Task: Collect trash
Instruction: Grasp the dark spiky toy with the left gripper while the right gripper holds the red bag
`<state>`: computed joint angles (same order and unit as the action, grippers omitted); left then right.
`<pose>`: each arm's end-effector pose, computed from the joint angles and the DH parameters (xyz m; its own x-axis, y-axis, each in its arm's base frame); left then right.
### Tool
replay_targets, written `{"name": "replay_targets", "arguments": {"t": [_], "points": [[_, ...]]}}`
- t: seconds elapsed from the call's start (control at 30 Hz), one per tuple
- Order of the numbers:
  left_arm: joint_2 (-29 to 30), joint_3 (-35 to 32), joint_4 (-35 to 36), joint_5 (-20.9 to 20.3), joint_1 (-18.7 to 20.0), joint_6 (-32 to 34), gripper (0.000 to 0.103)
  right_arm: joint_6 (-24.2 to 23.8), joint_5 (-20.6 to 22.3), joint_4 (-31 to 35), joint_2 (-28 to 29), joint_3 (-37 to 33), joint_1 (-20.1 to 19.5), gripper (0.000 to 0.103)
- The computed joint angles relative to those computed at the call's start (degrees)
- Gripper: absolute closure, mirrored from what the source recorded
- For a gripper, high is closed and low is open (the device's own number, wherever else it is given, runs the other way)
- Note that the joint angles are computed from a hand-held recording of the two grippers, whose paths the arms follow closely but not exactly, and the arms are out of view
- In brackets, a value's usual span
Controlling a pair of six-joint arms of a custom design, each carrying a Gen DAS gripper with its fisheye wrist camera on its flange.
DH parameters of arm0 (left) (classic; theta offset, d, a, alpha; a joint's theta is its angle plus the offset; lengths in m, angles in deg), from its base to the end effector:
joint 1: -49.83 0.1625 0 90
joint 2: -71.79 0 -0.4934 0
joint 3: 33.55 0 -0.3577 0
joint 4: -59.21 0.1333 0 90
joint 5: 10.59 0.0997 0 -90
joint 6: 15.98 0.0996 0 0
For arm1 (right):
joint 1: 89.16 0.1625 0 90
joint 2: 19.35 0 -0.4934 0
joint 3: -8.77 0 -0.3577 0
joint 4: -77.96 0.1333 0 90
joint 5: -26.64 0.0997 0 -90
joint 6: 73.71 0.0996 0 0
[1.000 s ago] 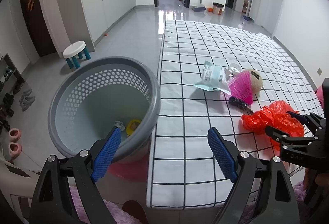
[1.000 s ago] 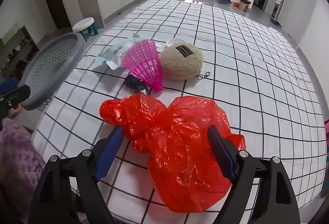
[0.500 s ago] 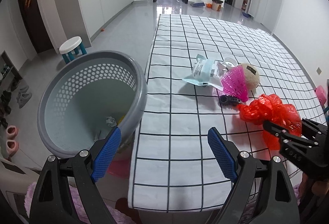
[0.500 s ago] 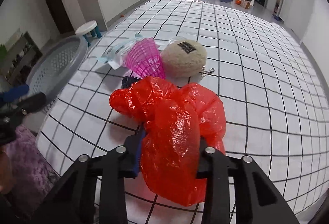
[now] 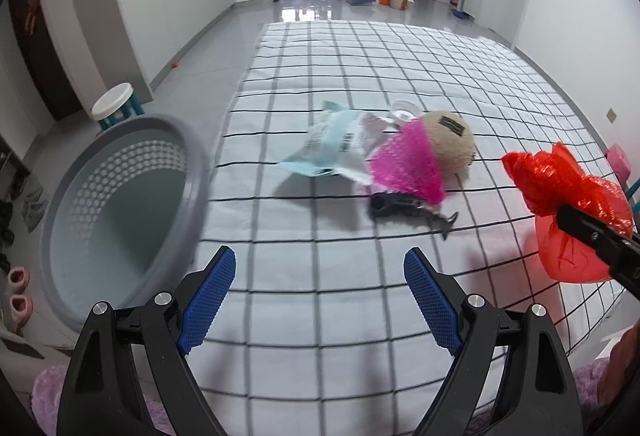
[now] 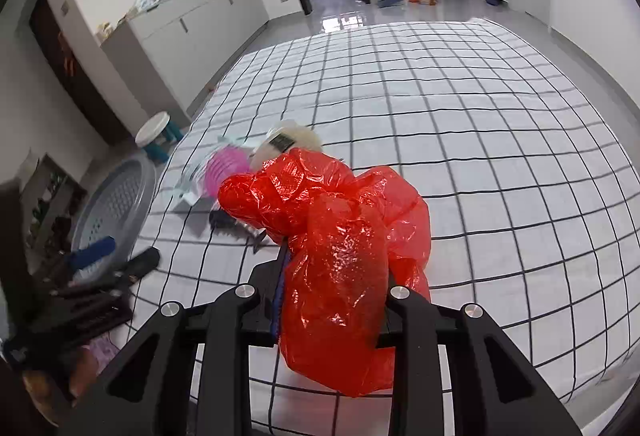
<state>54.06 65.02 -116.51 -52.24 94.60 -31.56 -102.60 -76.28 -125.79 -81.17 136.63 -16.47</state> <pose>-0.3023 -0.5925 -0.0979 -0.6843 0.2229 -0.6943 0.5435 0.7906 -0.2819 -0.0479 -0.5268 0.2790 -0.8684 0.0818 0.4891 -0.2505 0.7789 -0.5750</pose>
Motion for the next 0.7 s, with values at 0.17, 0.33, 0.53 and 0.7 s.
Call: {"name": "replay_targets", "arguments": {"t": [0.17,0.33,0.53,0.7], "points": [[2.2,-3.6,1.4,-2.1,0.3,1.9,0.016,1.6,1.4,0.7,-1.1,-0.3,-1.3,0.075],[4.6,-7.1,3.7,-3.1,0.7,3.3,0.016,2.5,3.4,1.3,-2.3,0.0,-2.3,0.075],[6.4,-9.8,4.8,-4.4,1.0,5.1,0.014,2.6,5.4,2.5,-3.2,0.2,-2.8,0.075],[7.7,-11.9,6.4,-4.5,1.3,5.8,0.014,2.5,6.6,3.1,-3.5,0.3,-2.9,0.075]]}}
